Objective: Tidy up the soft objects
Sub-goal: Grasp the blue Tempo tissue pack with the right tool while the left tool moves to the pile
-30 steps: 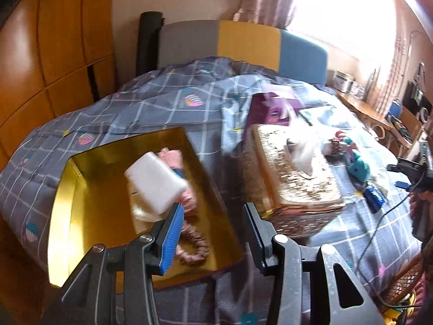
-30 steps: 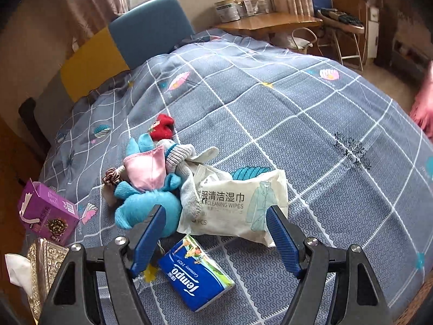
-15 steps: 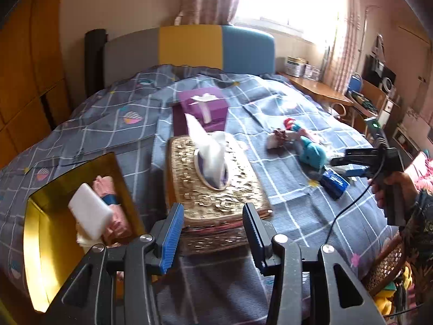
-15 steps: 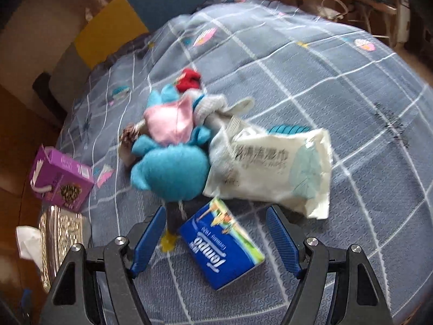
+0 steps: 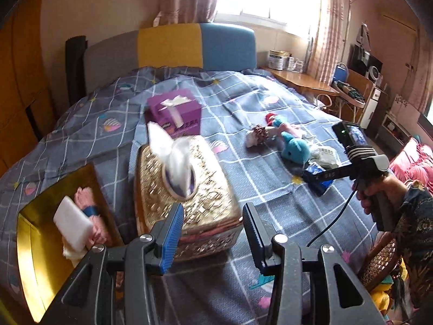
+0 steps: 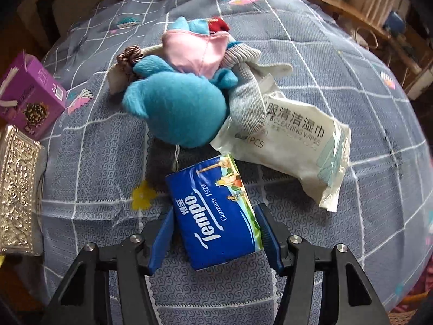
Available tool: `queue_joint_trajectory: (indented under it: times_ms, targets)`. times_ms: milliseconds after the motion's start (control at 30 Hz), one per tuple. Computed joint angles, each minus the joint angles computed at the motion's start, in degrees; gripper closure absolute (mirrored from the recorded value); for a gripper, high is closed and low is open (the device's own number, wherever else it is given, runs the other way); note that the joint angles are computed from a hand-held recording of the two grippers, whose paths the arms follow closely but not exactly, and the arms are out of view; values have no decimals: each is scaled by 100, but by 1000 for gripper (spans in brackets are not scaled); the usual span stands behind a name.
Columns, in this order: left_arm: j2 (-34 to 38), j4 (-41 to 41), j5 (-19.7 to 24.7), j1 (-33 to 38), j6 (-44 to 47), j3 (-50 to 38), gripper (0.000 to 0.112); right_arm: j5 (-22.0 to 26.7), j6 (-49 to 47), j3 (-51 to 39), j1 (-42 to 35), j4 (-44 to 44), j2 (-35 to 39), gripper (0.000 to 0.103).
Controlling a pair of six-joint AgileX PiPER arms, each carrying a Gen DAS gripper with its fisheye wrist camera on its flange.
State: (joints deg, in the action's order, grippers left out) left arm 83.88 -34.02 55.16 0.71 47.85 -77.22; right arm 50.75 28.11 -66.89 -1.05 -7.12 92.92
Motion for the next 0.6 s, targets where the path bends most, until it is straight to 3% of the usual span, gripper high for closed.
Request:
queue_joint_trajectory:
  times_ms: [133,333,600]
  targets:
    - [119,74,67,-373,-262,-367,67,-244,-389,192,-149,500,-241,44]
    - [652,475,238,-1273,-1162,-1181,67,25,-307,100,-261,674,-112,43]
    - [2061,929,507,-2407,-2337,-2688,67,51,-527,244,-557,993,-243,43]
